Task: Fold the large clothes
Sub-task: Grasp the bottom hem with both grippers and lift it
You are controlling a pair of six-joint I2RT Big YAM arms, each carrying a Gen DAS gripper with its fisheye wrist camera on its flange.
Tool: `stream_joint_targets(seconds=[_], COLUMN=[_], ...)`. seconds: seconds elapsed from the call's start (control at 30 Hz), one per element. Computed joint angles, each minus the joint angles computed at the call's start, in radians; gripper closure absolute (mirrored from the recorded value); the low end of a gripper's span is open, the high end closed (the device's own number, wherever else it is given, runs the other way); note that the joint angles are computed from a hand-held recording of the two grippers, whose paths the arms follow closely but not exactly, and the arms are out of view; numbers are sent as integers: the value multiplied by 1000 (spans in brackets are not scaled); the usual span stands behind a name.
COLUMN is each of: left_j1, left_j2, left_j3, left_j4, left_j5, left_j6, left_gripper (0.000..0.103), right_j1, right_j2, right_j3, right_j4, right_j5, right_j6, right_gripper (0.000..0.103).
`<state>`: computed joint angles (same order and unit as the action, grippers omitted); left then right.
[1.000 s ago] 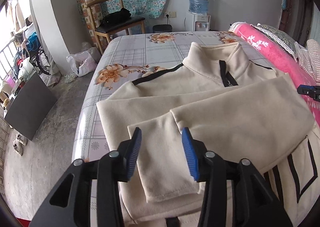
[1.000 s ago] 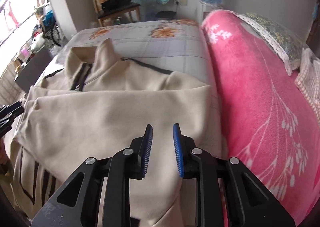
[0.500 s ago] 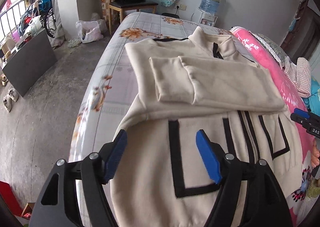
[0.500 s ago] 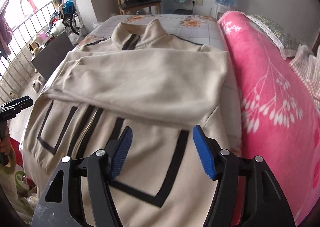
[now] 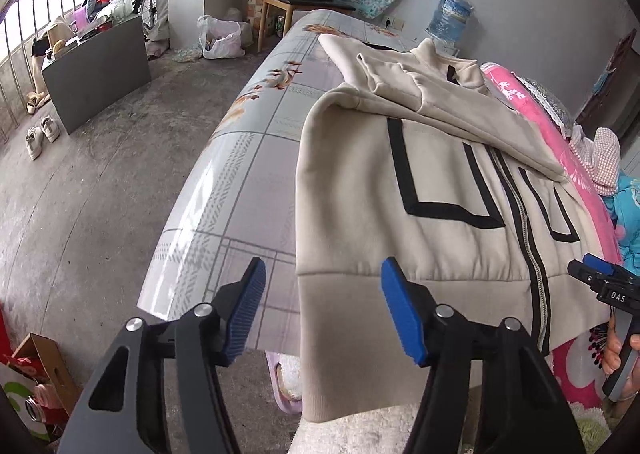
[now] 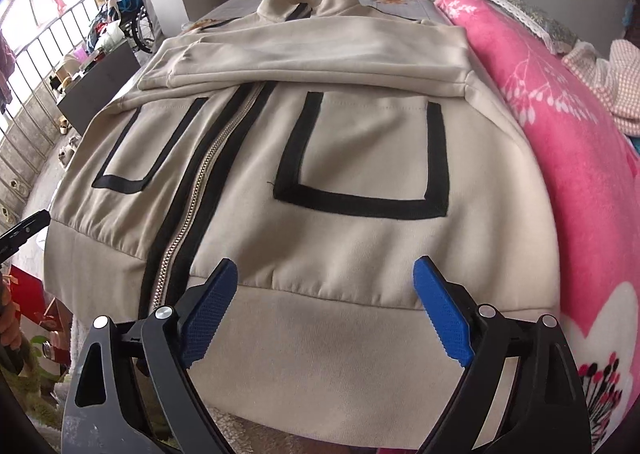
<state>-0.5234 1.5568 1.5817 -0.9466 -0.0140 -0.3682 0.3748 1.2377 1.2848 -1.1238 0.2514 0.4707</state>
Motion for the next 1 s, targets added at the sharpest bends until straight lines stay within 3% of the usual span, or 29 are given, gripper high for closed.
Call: stream_joint_targets(seconds=[0.17,0.27,0.5,0.8,1.0], left_j1=[-2,-12,-11,42,19], left_j2=[-59,-87,-109,-129,-191], left_j3=[-90,-134,-210,-277,-283], left_j4=[51,66,120,215,216], left_j5=[53,59,100,276,285], left_j6=[-47,-61,-127,-219,-143], left_gripper=[68,69,69,69,72], right_j1=[27,55,57,61,63], right_j2=[9,10,-25,-27,-28], right_j3=[-23,-38,-89,-95,-98], right_j4=[6,13,85,101,105], right_j5=[25,84,90,103,103], right_j6=[-4,-18,5,14,13], right_gripper=[9,8,8,8,8])
